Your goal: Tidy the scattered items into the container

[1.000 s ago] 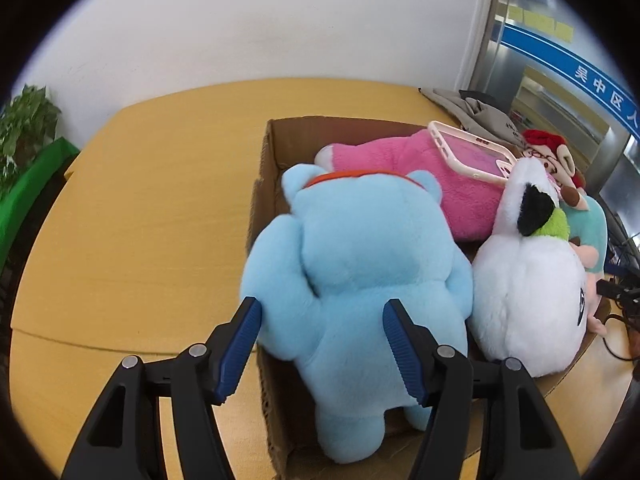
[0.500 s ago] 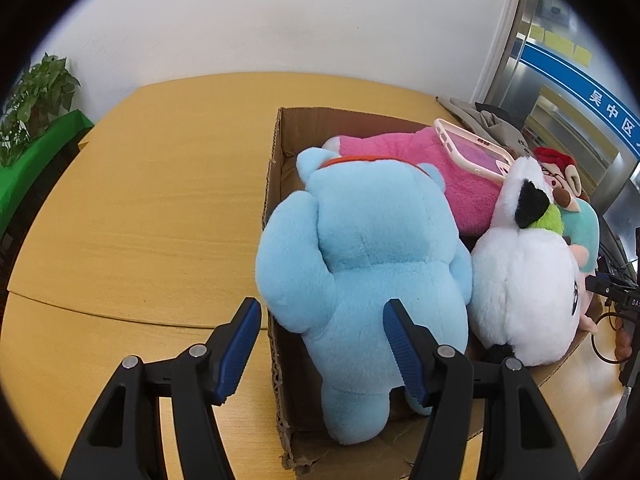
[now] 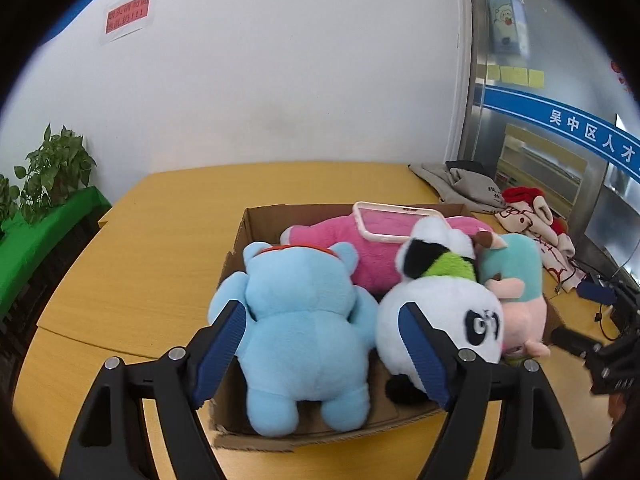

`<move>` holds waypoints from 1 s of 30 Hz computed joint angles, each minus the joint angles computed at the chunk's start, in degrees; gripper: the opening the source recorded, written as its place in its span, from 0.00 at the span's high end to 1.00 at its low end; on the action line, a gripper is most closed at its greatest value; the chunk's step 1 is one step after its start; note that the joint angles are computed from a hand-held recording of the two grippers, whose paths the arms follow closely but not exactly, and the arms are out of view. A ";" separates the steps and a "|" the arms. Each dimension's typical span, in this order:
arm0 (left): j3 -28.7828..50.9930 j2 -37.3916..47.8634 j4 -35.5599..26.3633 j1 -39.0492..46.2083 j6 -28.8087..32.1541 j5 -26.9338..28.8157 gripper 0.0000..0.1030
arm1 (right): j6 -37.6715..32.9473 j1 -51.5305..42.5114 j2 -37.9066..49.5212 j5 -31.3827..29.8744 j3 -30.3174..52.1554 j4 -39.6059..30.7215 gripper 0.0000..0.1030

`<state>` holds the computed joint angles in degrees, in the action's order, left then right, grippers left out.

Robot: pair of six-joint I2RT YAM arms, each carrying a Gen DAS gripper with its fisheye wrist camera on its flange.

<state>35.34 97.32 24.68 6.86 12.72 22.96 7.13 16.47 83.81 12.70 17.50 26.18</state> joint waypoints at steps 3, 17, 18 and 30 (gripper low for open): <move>-1.86 -1.90 0.40 -0.71 -2.19 1.25 0.24 | 4.38 4.57 -0.11 4.63 -0.32 -1.07 0.01; -9.79 -6.30 5.56 -2.83 -3.15 -4.77 0.24 | 12.93 10.30 -3.34 10.94 -2.94 -4.99 0.01; -10.24 -6.42 6.00 -3.00 -2.94 -5.07 0.24 | 13.19 10.49 -3.40 11.18 -3.19 -4.77 0.01; -10.64 -4.44 7.06 -3.95 -2.41 -5.60 0.24 | 13.67 9.72 -0.24 10.72 -3.80 -1.37 0.01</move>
